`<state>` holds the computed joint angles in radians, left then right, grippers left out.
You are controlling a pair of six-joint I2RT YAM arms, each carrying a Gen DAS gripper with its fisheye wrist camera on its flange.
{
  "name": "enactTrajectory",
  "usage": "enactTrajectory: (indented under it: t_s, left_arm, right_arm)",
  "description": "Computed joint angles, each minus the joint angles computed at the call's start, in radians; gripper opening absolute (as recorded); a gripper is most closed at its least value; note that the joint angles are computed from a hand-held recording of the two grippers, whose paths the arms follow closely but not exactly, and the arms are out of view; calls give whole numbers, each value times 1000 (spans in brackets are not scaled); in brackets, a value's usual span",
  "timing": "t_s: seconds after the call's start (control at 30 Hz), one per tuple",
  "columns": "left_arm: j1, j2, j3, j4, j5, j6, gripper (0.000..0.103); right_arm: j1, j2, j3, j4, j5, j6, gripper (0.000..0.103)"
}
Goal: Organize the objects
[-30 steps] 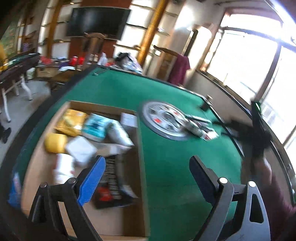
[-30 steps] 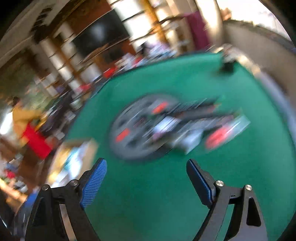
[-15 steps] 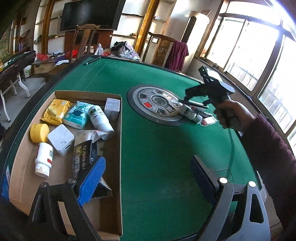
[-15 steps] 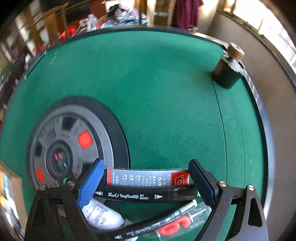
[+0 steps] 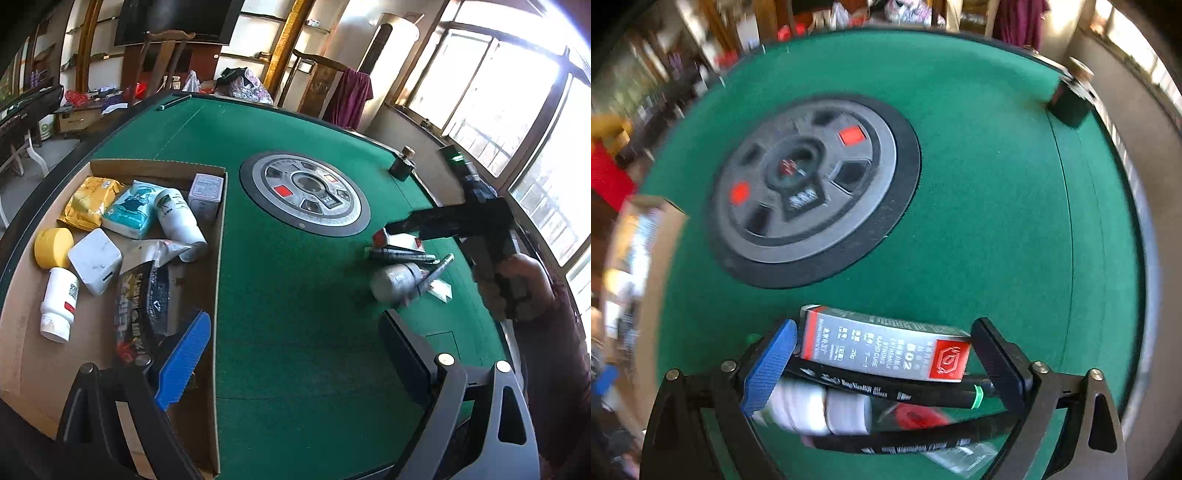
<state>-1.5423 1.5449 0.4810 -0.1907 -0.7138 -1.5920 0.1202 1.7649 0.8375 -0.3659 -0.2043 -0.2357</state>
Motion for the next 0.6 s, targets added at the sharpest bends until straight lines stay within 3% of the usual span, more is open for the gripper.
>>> enactTrajectory:
  t_s: [0.07,0.23,0.43,0.6]
  left_arm:
    - [10,25,14,14,18,25,92]
    - [56,155,90,103,100,156,92]
    - [117,320,283,133,149,394,91]
    - [196,477,477,134,150,628,91]
  right_arm:
    - [-89,-103,-82,60,-103,-3,97]
    - [-282,-361,-386,367,-207,79,99]
    - [-424,-293,-519,651,-262,117,99]
    - [-482,-183,-518,728,-280,109,99]
